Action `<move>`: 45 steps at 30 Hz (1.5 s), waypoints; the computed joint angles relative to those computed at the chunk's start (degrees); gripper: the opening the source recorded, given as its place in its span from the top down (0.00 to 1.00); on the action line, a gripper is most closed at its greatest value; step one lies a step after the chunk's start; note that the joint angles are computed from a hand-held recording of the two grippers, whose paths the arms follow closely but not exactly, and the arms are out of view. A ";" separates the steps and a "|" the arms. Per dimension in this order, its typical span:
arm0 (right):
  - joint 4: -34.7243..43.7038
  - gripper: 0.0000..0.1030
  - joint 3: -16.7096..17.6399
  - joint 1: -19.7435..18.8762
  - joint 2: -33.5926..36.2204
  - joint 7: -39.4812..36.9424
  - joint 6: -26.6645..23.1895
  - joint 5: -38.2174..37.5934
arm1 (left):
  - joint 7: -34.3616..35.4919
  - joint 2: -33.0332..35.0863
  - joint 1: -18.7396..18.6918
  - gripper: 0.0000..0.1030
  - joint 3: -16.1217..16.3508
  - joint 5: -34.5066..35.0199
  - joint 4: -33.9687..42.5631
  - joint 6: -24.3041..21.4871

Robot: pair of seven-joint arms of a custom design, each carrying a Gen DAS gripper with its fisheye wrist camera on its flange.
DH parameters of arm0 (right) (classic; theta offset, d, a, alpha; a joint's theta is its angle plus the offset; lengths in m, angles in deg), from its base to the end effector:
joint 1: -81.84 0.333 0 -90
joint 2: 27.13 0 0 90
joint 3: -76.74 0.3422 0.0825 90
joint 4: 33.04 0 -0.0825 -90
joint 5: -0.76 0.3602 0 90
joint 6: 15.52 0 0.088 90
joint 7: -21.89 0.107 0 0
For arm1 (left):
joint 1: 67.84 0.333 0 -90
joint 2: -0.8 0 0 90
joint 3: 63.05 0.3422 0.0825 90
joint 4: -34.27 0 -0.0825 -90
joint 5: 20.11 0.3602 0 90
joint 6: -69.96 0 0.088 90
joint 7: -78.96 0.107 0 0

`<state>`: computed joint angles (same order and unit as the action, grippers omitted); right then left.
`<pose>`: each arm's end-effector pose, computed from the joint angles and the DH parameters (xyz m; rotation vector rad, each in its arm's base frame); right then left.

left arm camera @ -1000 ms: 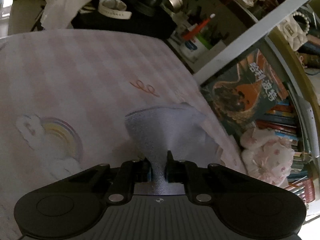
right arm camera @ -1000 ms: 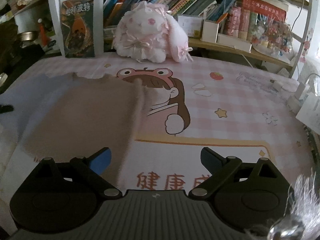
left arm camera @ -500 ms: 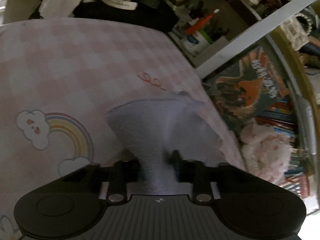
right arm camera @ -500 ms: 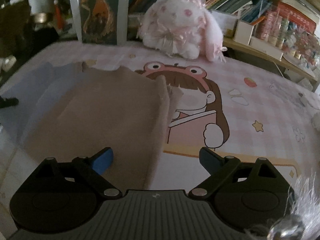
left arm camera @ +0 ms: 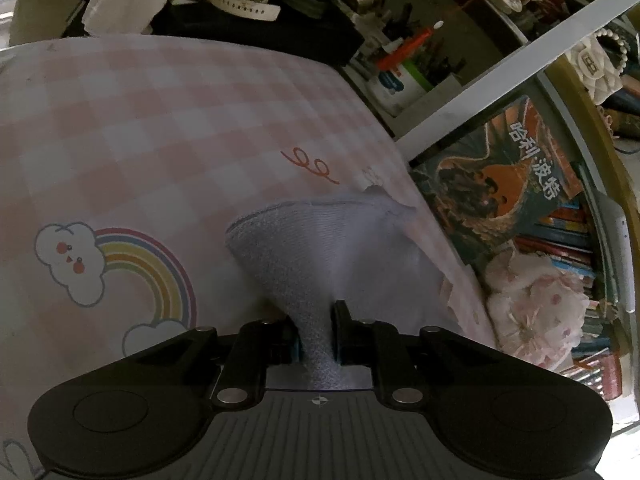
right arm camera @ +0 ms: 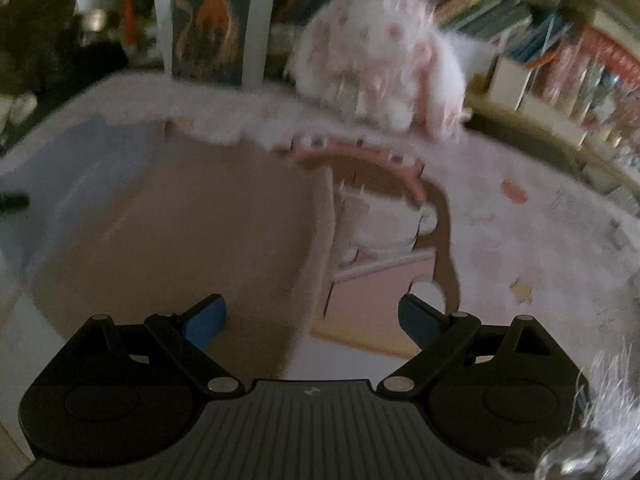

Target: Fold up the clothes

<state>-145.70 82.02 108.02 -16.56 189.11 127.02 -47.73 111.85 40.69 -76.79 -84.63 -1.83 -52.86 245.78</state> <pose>0.5182 0.3177 0.4532 -1.6663 2.0417 -0.7387 0.6758 -0.3338 0.4147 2.3146 -1.6148 1.3753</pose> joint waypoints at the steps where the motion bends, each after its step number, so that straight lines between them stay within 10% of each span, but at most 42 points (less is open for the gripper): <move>1: -0.59 0.09 -0.02 -0.50 0.09 -0.73 1.34 0.75 | -0.49 -0.17 -0.86 0.87 0.97 0.17 0.31 -0.51; 16: -6.15 0.06 -1.59 -3.82 -0.93 -6.06 15.68 -0.81 | -6.10 -7.68 -22.38 0.90 21.29 24.69 5.06 -1.57; 21: -7.06 0.06 -1.98 -4.53 -0.91 -7.20 18.99 -0.84 | 3.97 -7.05 -25.50 0.88 17.35 32.42 8.54 -6.87; 26: -8.20 0.06 -2.05 -5.42 -1.32 -9.45 21.72 0.56 | 31.31 -2.82 -26.72 0.68 8.33 28.36 11.80 -19.98; 30: -10.24 0.06 -2.31 -5.73 -3.41 -12.65 21.85 -0.98 | 35.63 -2.05 -29.63 0.52 10.40 27.65 12.36 -23.70; 40: -19.73 0.08 -2.08 -10.44 -12.98 0.47 28.55 -7.51 | 42.95 -10.23 -20.01 0.33 1.93 13.80 -1.84 -10.65; 45: -16.49 0.08 -1.87 -15.17 -11.80 24.66 40.51 -20.66 | 32.93 -12.19 -19.57 0.25 5.94 10.98 -3.79 -3.54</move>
